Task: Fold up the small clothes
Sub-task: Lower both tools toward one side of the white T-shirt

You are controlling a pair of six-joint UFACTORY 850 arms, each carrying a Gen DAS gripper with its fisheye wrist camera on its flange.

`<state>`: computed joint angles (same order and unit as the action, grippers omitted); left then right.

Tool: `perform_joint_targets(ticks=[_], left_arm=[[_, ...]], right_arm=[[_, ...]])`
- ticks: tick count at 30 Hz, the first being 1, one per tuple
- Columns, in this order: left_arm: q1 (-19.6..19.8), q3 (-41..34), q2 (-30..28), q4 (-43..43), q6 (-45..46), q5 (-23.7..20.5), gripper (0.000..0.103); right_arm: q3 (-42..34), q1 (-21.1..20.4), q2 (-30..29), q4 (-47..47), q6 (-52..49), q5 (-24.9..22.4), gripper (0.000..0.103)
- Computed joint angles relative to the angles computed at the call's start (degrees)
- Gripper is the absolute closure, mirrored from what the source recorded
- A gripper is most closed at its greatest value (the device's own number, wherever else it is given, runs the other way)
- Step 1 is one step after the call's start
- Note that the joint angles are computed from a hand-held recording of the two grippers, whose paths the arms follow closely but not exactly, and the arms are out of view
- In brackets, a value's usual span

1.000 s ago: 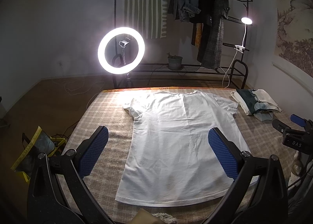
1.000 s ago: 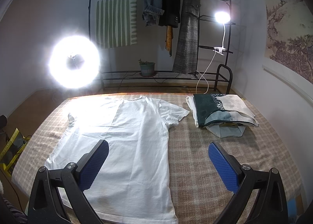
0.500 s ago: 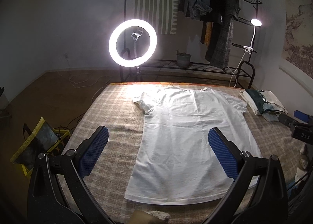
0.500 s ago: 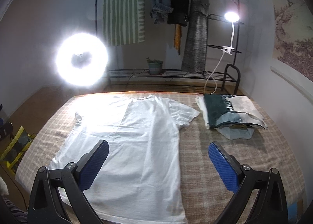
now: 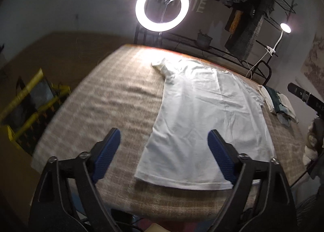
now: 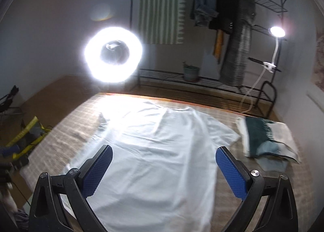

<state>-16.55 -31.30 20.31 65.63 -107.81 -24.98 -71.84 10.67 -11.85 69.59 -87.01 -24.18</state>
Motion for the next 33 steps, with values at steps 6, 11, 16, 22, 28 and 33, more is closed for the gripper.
perform_joint_targets(ticks=[6,11,16,22,28,33], left_arm=[[3.2,1.6,-1.7,-10.1,2.7,4.3,0.048],[3.9,4.0,-2.9,-11.2,-1.5,6.1,0.049],[5.4,4.9,-4.8,-15.7,1.1,8.3,0.051],[6.2,4.9,-6.4,-10.6,-3.4,8.0,0.051],[8.2,4.8,-7.4,-14.5,1.7,13.6,0.052],[9.7,4.7,-8.8,-25.5,12.7,17.1,0.052]], right_arm=[[-6.2,3.0,-4.9,-6.8,8.4,-3.1,0.008],[-11.2,5.4,-8.7,-12.9,15.0,-6.0,0.010],[-18.1,8.5,-13.8,-18.5,21.9,-8.8,0.010],[-29.4,12.3,-21.8,-24.8,31.1,-15.2,0.013],[-43.6,16.4,-31.6,-30.3,39.4,-22.1,0.016],[-59.0,19.1,-42.1,-35.8,47.2,-27.2,0.020]])
